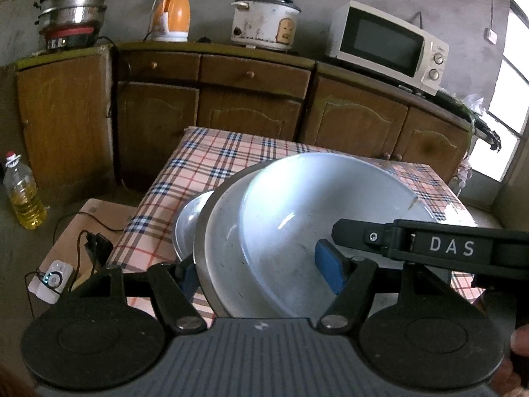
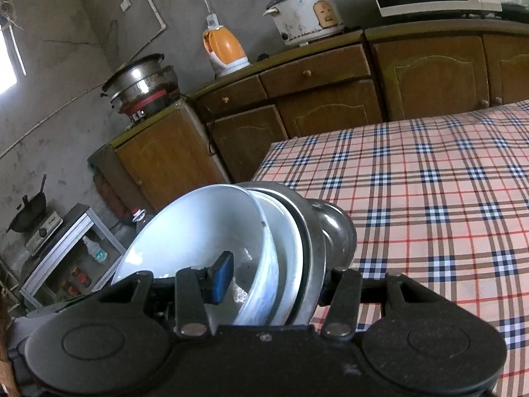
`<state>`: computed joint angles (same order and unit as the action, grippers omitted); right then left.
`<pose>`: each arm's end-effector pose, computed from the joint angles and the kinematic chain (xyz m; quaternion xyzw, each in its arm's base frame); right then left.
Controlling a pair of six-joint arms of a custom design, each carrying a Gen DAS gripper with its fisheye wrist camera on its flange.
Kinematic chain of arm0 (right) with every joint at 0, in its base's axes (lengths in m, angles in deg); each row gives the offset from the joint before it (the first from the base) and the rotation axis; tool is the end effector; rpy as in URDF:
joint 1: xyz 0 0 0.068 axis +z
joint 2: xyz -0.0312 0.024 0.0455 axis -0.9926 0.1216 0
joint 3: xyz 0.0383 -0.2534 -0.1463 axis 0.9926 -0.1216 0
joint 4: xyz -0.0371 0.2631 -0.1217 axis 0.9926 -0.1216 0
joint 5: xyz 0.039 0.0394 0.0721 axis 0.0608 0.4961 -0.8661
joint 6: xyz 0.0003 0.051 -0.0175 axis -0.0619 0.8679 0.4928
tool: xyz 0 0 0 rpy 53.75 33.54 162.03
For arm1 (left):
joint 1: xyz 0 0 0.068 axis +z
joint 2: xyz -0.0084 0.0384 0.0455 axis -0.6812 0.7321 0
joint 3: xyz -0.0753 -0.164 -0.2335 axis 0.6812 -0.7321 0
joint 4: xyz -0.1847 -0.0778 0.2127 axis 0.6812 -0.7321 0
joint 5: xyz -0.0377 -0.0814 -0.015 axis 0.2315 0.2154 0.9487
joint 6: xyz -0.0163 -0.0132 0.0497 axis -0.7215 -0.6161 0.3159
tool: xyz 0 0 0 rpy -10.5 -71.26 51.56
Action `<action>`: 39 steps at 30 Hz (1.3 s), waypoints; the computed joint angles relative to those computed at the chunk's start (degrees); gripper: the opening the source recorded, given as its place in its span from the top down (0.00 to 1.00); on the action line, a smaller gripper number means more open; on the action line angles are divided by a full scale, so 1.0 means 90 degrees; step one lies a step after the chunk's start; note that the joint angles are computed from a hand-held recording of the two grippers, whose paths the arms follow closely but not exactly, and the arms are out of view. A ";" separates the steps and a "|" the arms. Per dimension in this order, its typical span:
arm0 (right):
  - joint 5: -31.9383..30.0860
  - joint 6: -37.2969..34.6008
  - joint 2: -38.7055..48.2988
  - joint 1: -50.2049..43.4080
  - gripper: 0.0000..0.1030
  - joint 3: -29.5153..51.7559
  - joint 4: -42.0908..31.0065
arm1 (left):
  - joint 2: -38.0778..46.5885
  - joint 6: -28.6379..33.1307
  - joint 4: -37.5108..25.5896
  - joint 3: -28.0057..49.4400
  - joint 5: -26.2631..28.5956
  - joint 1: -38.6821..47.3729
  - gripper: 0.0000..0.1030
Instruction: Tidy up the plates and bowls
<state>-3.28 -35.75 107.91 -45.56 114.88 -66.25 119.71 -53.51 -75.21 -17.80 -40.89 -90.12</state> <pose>0.2501 0.2015 0.2506 -0.1837 0.8395 0.3275 0.3928 0.1844 -0.1632 0.2665 -0.1497 0.8726 -0.0052 0.4649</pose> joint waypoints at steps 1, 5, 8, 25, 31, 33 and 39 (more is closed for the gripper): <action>0.0000 0.0003 0.0045 0.0006 0.44 0.0017 0.0013 | -0.0004 0.0006 0.0020 -0.0022 0.0031 0.0032 0.30; -0.0007 0.0027 0.0254 0.0024 0.44 0.0094 0.0081 | 0.0013 0.0080 0.0137 -0.0098 0.0173 0.0186 0.30; -0.0012 0.0029 0.0463 0.0031 0.44 0.0200 0.0111 | 0.0018 0.0179 0.0284 -0.0185 0.0334 0.0358 0.30; -0.0031 0.0108 0.1781 -0.0005 0.44 0.1162 0.0320 | 0.0250 0.1183 0.1213 -0.0387 0.1296 0.1567 0.30; -0.0001 0.0162 0.2110 0.0008 0.44 0.1424 0.0394 | 0.0369 0.1515 0.1476 -0.0392 0.1532 0.1891 0.30; 0.0024 0.0172 0.2202 0.0015 0.44 0.1505 0.0413 | 0.0396 0.1621 0.1583 -0.0411 0.1611 0.1992 0.30; 0.0038 0.0184 0.2497 0.0011 0.44 0.1742 0.0430 | 0.0526 0.1822 0.1833 -0.0457 0.1799 0.2223 0.30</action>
<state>-2.94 -34.10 130.38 -45.46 130.56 -62.38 124.44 -37.10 -58.71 -21.91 -24.70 -70.12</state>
